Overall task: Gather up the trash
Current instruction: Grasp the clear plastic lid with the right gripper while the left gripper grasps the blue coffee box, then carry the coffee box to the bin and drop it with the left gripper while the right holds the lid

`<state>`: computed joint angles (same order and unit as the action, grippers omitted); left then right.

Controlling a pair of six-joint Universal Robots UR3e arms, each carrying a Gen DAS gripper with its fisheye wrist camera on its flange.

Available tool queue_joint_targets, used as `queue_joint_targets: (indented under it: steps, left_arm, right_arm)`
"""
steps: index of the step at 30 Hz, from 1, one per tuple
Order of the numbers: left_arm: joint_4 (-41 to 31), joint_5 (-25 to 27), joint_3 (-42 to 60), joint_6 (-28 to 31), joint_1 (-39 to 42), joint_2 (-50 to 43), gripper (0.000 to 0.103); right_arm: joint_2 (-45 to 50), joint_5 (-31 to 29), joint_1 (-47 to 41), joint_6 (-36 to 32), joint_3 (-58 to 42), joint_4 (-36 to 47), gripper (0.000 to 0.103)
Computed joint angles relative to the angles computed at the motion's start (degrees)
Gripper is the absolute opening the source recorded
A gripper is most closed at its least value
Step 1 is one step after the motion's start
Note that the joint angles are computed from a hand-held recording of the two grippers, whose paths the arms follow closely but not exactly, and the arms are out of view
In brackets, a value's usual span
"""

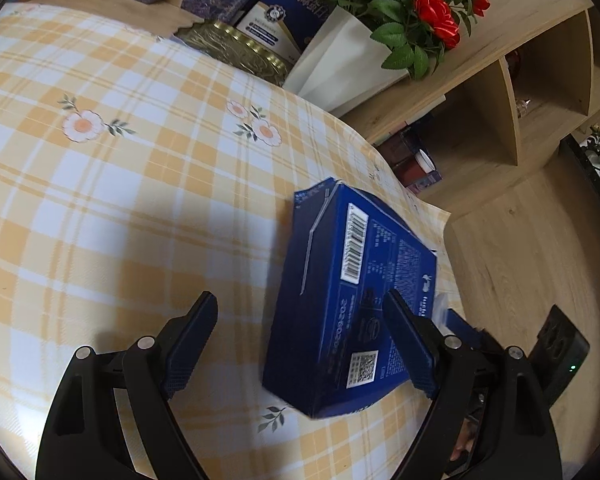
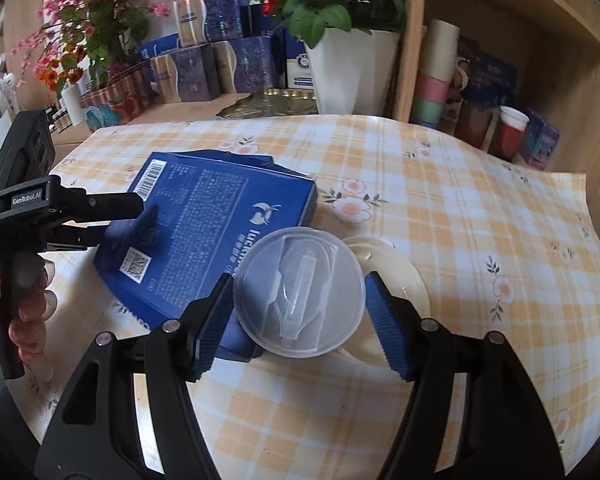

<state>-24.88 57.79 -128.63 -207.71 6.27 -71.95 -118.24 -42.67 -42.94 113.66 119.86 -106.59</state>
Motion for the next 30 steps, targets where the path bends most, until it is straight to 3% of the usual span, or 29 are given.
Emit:
queue_joint_targets:
  steps: [4, 9, 12, 14, 16, 20, 25, 30]
  left_arm:
    - [2.29, -3.29, 0.14, -0.88, -0.13, -2.75, 0.081]
    - [2.49, -4.92, 1.17, -0.06, -2.55, -5.47, 0.069]
    - [0.41, -2.39, 1.62, 0.68, -3.84, -4.21, 0.061]
    - [0.33, -4.72, -0.41, 0.31, -1.84, -1.61, 0.054]
    - [-1.29, -3.79, -0.77, -0.68, -1.29, 2.31, 0.050]
    - [-5.31, -2.67, 0.98, -0.94, -1.44, 8.79, 0.039]
    - [-8.51, -0.14, 5.18, -2.24, -4.81, 10.97, 0.039]
    - [-9.22, 5.01, 10.28, -6.00, -10.82, 10.79, 0.038]
  right_arm:
    - [1.49, -0.95, 0.65, 0.92, -0.26, -1.41, 0.067]
    - [2.63, -0.99, 0.75, 0.91, -1.08, -0.77, 0.067]
    - [2.33, -1.10, 0.44, 0.50, -1.25, 0.37, 0.067]
    - [2.11, -1.13, -0.04, 0.34, -1.70, 1.88, 0.067]
    - [0.61, 0.07, -1.96, -2.01, -2.61, 6.93, 0.067]
    - [-6.32, 4.56, -9.57, -12.45, -5.80, 24.27, 0.067]
    - [-9.31, 7.24, -20.99, -29.04, -15.66, 51.89, 0.067]
    - [-7.56, 5.05, -34.93, -49.17, -28.42, 80.78, 0.067]
